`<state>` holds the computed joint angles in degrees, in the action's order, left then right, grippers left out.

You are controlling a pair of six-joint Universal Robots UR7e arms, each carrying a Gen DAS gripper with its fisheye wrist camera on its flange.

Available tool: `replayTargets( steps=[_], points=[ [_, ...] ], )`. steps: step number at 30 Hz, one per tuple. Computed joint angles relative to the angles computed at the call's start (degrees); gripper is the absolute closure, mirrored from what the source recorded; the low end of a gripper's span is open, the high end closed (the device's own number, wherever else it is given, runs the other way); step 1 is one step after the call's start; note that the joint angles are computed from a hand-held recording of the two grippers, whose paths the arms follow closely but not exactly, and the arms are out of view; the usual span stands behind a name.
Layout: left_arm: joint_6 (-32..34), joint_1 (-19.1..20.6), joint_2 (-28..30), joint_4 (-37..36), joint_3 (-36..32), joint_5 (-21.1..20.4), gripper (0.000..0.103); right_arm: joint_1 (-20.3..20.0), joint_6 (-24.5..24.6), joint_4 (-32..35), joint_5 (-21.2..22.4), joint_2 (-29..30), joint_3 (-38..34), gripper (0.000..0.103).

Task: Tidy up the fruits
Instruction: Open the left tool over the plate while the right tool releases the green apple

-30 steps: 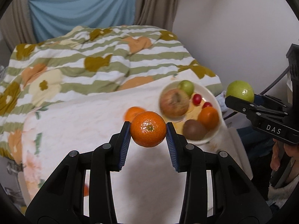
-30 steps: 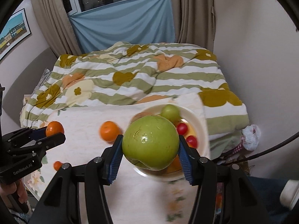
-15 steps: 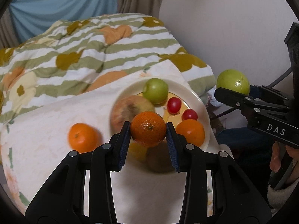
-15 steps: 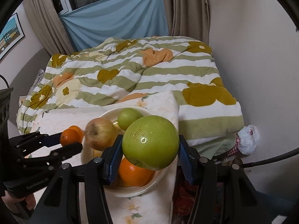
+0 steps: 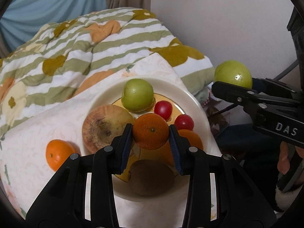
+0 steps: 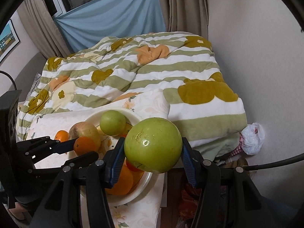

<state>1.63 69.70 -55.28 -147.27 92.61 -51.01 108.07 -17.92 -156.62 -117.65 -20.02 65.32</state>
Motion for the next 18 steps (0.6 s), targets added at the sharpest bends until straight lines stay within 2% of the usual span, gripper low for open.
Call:
replayTargets(
  steps=[1,3,4,5,7,18],
  points=[
    [0.1,-0.1,-0.1,-0.1,0.0,0.1,0.057,0.0,0.1,-0.1,-0.1,0.0,0.0,0.051],
    [0.8,-0.4,-0.5,-0.5,0.4,0.6,0.043,0.0,0.1,-0.4,-0.2,-0.1,-0.2,0.051],
    [1.2,-0.6,-0.7,-1.3,0.8,1.0,0.018,0.0,0.2,-0.4,-0.2,0.0,-0.4,0.051],
    [1.8,-0.8,-1.2,-3.1,1.6,1.5,0.000,0.0,0.3,-0.6,-0.3,0.0,-0.4,0.051],
    [3.3,-1.1,-2.4,-6.7,3.1,0.9,0.000,0.2,0.5,-0.9,-0.4,-0.1,-0.4,0.051],
    [-0.1,-1.0,-7.8,-4.5,6.8,5.5,0.000,1.1,-0.8,0.9,1.0,1.9,-2.6,0.051]
  ],
)
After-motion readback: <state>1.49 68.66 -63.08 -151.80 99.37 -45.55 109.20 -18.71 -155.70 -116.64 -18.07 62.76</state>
